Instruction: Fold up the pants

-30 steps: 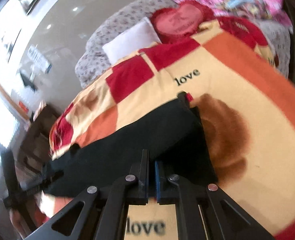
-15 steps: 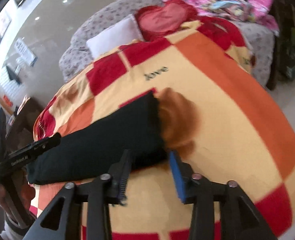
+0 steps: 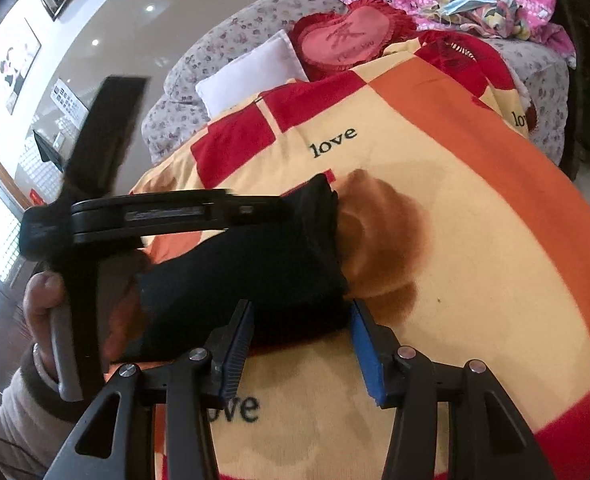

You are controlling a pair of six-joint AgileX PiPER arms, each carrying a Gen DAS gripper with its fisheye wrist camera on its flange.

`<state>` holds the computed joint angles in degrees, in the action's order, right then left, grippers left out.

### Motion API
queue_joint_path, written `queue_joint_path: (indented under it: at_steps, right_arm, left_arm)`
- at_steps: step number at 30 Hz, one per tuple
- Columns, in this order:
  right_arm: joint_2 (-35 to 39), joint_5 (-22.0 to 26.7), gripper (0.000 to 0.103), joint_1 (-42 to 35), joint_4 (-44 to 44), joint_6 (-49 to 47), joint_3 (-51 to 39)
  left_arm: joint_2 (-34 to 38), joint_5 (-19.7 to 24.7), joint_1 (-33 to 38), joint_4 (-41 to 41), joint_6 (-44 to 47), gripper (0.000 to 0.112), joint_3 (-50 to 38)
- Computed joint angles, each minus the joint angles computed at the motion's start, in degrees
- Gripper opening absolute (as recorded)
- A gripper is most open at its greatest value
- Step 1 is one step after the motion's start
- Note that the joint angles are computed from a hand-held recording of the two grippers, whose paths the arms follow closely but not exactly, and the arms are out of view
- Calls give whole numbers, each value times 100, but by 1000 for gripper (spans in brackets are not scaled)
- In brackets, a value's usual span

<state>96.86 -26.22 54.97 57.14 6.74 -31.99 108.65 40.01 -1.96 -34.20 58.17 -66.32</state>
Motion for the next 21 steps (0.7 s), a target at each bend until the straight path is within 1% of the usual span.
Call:
queue_joint_path:
  at_steps: [2,3,6,7,8,9,10,11,12,13,14,16,17,21]
  right_arm:
    - [53,-58,48,-72,-380,346,19]
    - [66,-83,48,-95,-489,445,25]
    - [157,-220,48,-151,-908,860,45]
    - [187,-255,48,-164,-1007,973,40]
    - [201,-244,48,-181,-1068,1025,23]
    - [240,-224,42,-233,-1242,1175,-9]
    - [299,-169,34,-313,-1489,1390,-43]
    - [394,-207,21,-376,-1767,1693,-61]
    - [470,-281,17,-385,-1825,1856,-89]
    - [464,-288,16,-370,-1735,1790,-113]
    - [418,-351,15,-271,-1446,1494,-167]
    - [269,-366,15,-134,-1005,936,-289]
    - [212,-329,15,-118,-920,764,-350]
    - [35,-67,15,49,-305,-490,-964]
  left_arm:
    - [94,2,-209,119,-74,72,-78]
    - [90,-40,-256,43,-5,72,-71]
    - [228,257,-289,-38,-3,72,-300]
    - [219,220,-328,-58,47,72,-271]
    - [163,86,-388,-67,173,71,-165]
    - [82,-146,-486,-89,343,69,0]
    - [-25,-361,-560,-156,567,63,198]
    - [-84,-439,-592,-204,675,56,298]
    - [-102,-410,-583,-239,717,52,328]
    - [-80,-261,-545,-234,680,44,259]
    - [-46,-76,-489,-242,634,39,163]
    - [-85,363,-253,-393,717,37,23]
    - [-132,542,-137,-458,780,36,-19]
    - [-646,1171,618,-773,1140,36,-76]
